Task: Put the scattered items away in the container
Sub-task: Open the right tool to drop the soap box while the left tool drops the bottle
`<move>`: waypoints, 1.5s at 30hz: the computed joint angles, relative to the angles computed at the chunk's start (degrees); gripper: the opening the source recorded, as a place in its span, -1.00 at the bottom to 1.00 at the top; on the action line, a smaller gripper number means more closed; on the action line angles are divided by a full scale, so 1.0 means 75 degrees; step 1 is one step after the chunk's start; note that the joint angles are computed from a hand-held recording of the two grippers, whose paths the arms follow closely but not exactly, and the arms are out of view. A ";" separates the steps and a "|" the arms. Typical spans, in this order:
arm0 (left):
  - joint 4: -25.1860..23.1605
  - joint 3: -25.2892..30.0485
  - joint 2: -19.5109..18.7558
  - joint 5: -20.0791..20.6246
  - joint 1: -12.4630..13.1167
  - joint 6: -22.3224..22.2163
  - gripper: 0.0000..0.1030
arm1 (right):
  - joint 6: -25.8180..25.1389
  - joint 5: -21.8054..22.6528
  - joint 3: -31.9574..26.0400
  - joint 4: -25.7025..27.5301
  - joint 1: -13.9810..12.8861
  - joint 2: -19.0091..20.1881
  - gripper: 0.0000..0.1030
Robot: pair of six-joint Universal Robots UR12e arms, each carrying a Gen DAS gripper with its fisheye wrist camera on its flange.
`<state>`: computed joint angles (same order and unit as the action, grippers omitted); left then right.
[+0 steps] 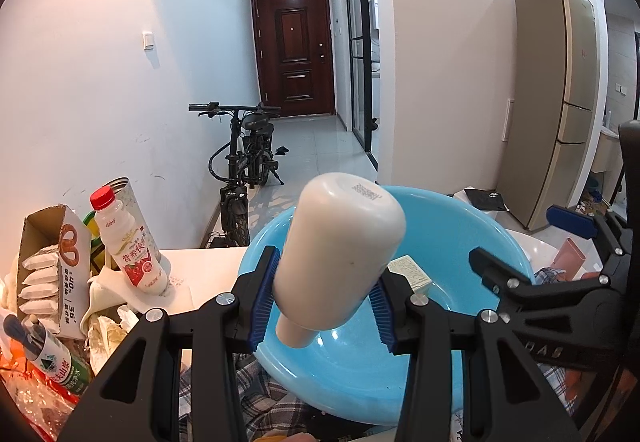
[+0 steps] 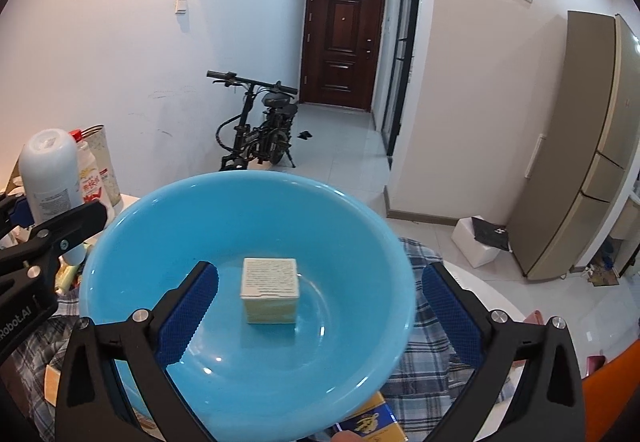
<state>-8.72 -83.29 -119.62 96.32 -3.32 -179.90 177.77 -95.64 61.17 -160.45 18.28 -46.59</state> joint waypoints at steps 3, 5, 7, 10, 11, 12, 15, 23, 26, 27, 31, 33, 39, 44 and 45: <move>0.0021 0.0002 -0.0005 -0.0014 -0.0010 0.0026 -0.18 | 0.0208 0.0053 0.0015 -0.0001 -0.0054 -0.0037 1.00; 0.0031 0.0000 -0.0009 -0.0015 -0.0019 0.0045 -0.18 | 0.0343 0.0040 -0.0001 0.0013 -0.0077 -0.0053 1.00; 0.0016 0.0008 -0.0017 -0.0038 -0.0022 0.0046 -0.18 | 0.0436 0.0069 0.0014 0.0005 -0.0109 -0.0084 1.00; 0.0001 0.0023 -0.0039 -0.0027 -0.0043 0.0073 -0.18 | 0.0530 0.0099 0.0030 0.0009 -0.0142 -0.0120 1.00; -0.0002 0.0032 -0.0053 -0.0011 -0.0052 0.0076 -0.18 | 0.0574 0.0113 0.0040 0.0002 -0.0155 -0.0134 1.00; -0.0012 0.0042 -0.0066 -0.0014 -0.0055 0.0077 -0.18 | 0.0621 0.0191 0.0030 0.0026 -0.0171 -0.0139 1.00; -0.0065 0.0062 -0.0091 -0.0043 -0.0061 0.0080 -0.18 | 0.0870 0.0711 -0.0015 0.0199 -0.0262 -0.0159 1.00; -0.0094 0.0074 -0.0105 -0.0078 -0.0058 0.0062 -0.18 | 0.0920 0.0759 -0.0056 0.0240 -0.0259 -0.0149 1.00; -0.0079 0.0071 -0.0104 -0.0072 -0.0060 0.0074 -0.18 | 0.0914 0.0775 -0.0047 0.0237 -0.0265 -0.0156 1.00; -0.0079 0.0071 -0.0104 -0.0072 -0.0060 0.0074 -0.18 | 0.0926 0.0784 -0.0051 0.0233 -0.0263 -0.0151 1.00; -0.0081 0.0069 -0.0100 -0.0110 -0.0051 0.0082 -0.18 | 0.0929 0.0775 -0.0058 0.0248 -0.0256 -0.0149 1.00; -0.0095 0.0071 -0.0097 -0.0140 -0.0036 0.0048 -0.15 | 0.0925 0.0773 -0.0056 0.0237 -0.0258 -0.0149 1.00; 0.0230 0.0031 -0.0109 -0.0023 -0.0031 -0.0001 0.99 | 0.0913 0.0767 -0.0059 0.0233 -0.0256 -0.0148 1.00; 0.0208 0.0075 -0.0152 0.0169 -0.0050 0.0107 0.99 | 0.0916 0.0744 -0.0074 0.0224 -0.0232 -0.0138 1.00; 0.0192 0.0083 -0.0158 0.0181 -0.0050 0.0119 0.99 | 0.0897 0.0740 -0.0070 0.0221 -0.0231 -0.0140 1.00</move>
